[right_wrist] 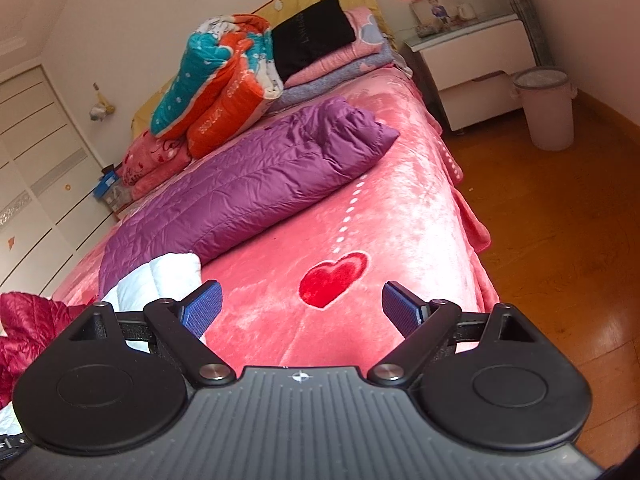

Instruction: Fold large clothes

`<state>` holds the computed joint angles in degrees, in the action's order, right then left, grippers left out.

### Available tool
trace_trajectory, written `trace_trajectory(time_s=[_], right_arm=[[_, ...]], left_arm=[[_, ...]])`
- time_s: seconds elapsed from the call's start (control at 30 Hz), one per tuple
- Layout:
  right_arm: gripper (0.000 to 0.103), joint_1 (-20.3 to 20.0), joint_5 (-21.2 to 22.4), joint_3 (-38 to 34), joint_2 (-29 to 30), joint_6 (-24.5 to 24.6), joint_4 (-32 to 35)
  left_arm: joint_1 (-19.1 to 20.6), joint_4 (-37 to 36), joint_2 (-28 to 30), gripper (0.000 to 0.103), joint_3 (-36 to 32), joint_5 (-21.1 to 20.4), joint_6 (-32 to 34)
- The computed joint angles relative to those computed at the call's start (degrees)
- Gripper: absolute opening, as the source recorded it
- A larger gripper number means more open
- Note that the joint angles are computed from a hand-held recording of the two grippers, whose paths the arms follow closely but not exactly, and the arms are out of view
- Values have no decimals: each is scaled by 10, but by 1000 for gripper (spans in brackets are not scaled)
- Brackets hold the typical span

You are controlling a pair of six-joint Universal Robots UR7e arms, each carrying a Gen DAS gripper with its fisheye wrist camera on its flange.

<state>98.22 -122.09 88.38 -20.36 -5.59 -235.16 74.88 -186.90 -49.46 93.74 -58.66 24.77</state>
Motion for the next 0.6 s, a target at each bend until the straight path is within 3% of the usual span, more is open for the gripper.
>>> trace_trajectory(time_s=[0.17, 0.5, 0.6], right_arm=[[103, 3, 17, -9, 6, -40, 0], [103, 19, 47, -48, 32, -190, 7], [103, 21, 53, -56, 34, -218, 13]], left_arm=[[9, -41, -12, 65, 13, -27, 39], [37, -20, -25, 66, -20, 33, -37], [35, -52, -30, 66, -22, 50, -23]])
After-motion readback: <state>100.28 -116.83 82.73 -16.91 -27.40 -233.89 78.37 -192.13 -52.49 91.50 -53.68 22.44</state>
